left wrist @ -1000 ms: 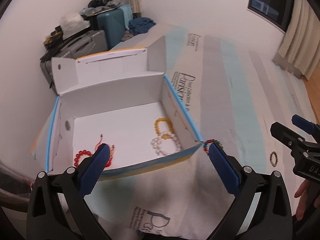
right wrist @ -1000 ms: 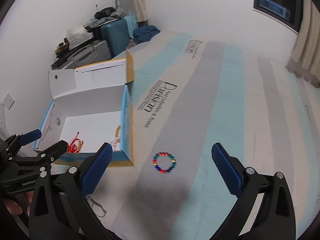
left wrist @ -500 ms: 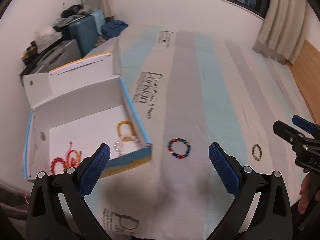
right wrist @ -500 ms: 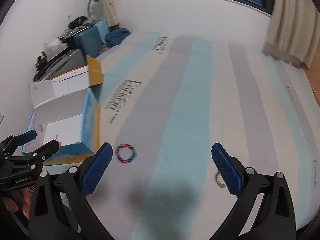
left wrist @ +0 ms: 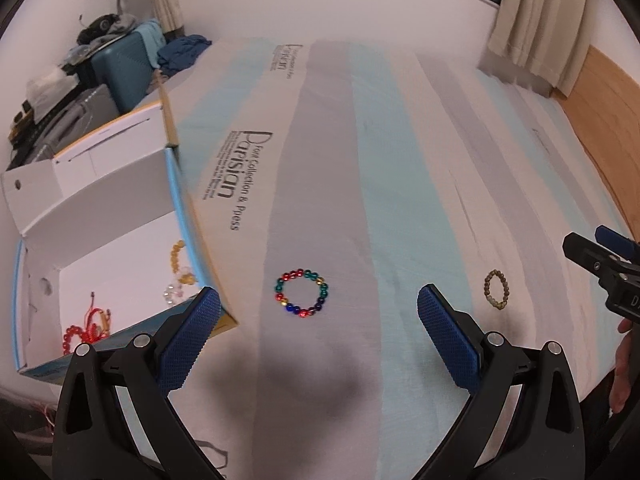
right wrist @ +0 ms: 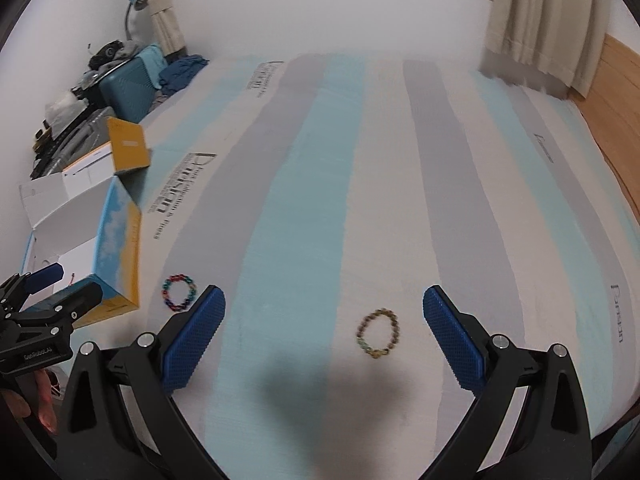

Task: Organize jewelry
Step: 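Move both tools away from the box back over the bed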

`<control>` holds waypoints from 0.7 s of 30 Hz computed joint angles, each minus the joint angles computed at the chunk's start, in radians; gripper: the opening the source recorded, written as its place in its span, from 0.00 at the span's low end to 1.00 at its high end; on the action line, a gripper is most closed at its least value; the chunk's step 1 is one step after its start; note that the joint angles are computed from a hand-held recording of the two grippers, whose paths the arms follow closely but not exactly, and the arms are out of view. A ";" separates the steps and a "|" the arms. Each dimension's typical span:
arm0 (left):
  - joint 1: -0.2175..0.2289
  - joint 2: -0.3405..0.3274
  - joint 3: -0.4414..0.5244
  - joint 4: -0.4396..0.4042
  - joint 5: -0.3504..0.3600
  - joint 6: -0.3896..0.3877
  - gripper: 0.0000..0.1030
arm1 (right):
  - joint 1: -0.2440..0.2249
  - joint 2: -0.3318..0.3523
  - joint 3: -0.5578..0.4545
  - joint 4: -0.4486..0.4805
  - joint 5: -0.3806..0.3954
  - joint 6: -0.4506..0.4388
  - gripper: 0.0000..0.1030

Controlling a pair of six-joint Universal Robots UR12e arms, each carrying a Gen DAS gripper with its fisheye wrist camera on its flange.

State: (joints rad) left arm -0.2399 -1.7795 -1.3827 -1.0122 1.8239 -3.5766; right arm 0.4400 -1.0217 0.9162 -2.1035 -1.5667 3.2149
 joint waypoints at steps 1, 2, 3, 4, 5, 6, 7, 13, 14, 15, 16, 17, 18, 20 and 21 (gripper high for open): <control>-0.002 -0.006 0.002 0.003 -0.001 0.000 0.94 | -0.004 -0.002 0.008 -0.002 -0.002 0.002 0.93; -0.004 -0.014 0.007 0.004 -0.003 -0.003 0.94 | -0.007 -0.003 0.014 -0.003 -0.003 0.006 0.93; -0.004 -0.019 0.009 0.008 -0.005 -0.003 0.94 | -0.011 -0.003 0.021 -0.003 -0.003 0.008 0.93; -0.006 -0.025 0.010 0.011 -0.002 -0.003 0.94 | -0.014 -0.003 0.025 -0.003 -0.005 0.010 0.93; -0.008 -0.032 0.013 0.015 0.002 -0.004 0.94 | -0.016 -0.003 0.029 -0.002 -0.006 0.013 0.93; -0.009 -0.038 0.015 0.017 0.000 -0.004 0.94 | -0.021 -0.001 0.034 -0.001 -0.005 0.015 0.93; -0.008 -0.043 0.018 0.016 -0.003 -0.004 0.94 | -0.024 -0.001 0.039 -0.001 -0.006 0.017 0.93; -0.010 -0.079 0.024 0.023 -0.005 0.008 0.94 | -0.041 0.020 0.047 0.022 -0.007 0.026 0.93; -0.009 -0.084 0.022 0.027 -0.008 0.008 0.94 | -0.044 0.023 0.049 0.025 -0.006 0.029 0.93; -0.008 -0.088 0.020 0.032 -0.011 0.007 0.94 | -0.047 0.027 0.052 0.029 -0.005 0.033 0.93; -0.007 -0.092 0.020 0.033 -0.010 0.005 0.94 | -0.049 0.029 0.056 0.032 -0.002 0.035 0.93; -0.006 -0.097 0.015 0.043 -0.013 0.005 0.94 | -0.053 0.030 0.063 0.030 -0.001 0.037 0.93; -0.005 -0.101 0.013 0.044 -0.014 0.006 0.94 | -0.056 0.032 0.069 0.033 0.000 0.038 0.93; -0.004 -0.107 0.006 0.054 -0.017 0.008 0.94 | -0.061 0.036 0.076 0.035 0.000 0.041 0.93; -0.004 -0.111 0.005 0.056 -0.018 0.009 0.94 | -0.064 0.039 0.080 0.039 0.001 0.043 0.92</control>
State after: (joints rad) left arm -0.2436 -1.8904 -1.3776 -0.9557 1.8059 -3.5680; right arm 0.3763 -0.9831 0.9963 -2.0641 -1.5655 3.2578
